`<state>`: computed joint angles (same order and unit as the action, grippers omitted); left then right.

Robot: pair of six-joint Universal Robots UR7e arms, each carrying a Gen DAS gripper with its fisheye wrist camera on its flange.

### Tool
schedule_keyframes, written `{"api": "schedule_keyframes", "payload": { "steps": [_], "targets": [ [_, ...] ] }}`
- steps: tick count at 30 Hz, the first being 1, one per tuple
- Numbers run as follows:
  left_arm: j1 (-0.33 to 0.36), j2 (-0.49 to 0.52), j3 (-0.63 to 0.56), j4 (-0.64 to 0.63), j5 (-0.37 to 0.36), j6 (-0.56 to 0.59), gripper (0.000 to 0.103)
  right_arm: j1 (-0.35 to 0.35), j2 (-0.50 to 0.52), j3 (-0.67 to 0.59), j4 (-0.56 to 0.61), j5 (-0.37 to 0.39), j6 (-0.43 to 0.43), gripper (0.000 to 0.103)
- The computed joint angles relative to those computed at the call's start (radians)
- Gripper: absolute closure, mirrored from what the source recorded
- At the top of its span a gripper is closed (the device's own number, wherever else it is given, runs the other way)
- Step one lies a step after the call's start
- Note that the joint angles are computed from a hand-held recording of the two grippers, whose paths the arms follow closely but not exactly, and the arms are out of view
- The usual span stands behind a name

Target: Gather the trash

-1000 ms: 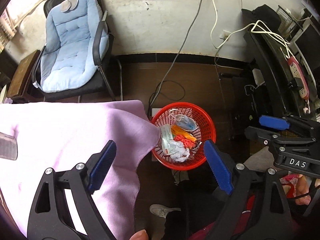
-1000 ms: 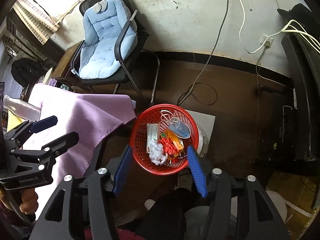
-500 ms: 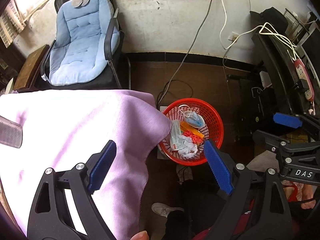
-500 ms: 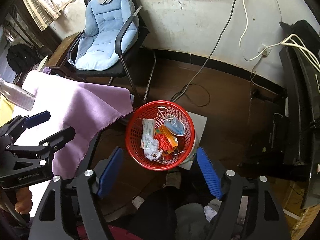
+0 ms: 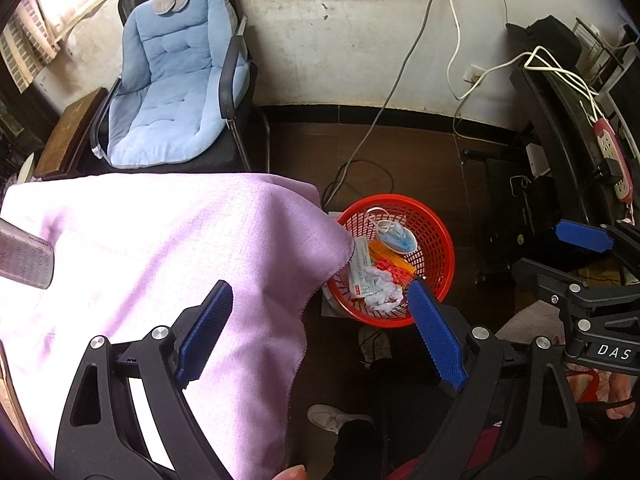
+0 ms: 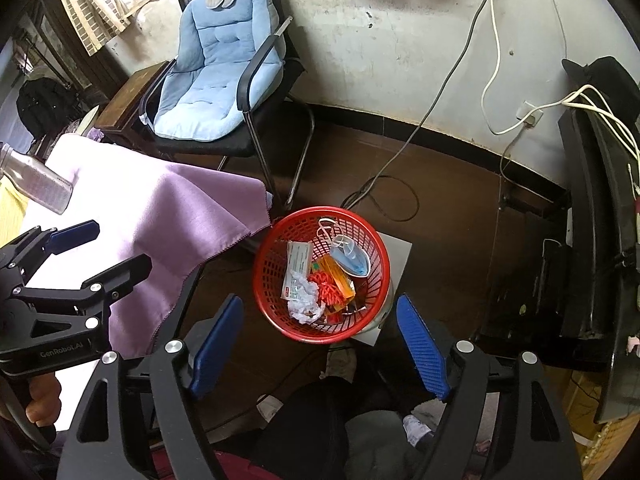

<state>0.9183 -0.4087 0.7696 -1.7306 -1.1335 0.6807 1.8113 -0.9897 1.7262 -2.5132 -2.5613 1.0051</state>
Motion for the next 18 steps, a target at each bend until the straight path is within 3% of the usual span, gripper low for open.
{"api": "schedule_keyframes", "payload": {
  "steps": [18],
  "targets": [
    [-0.004,-0.021,0.047,-0.041,0.009,0.018,0.017,0.002,-0.003,0.008,-0.001,-0.003,0.009,0.025]
  ]
}}
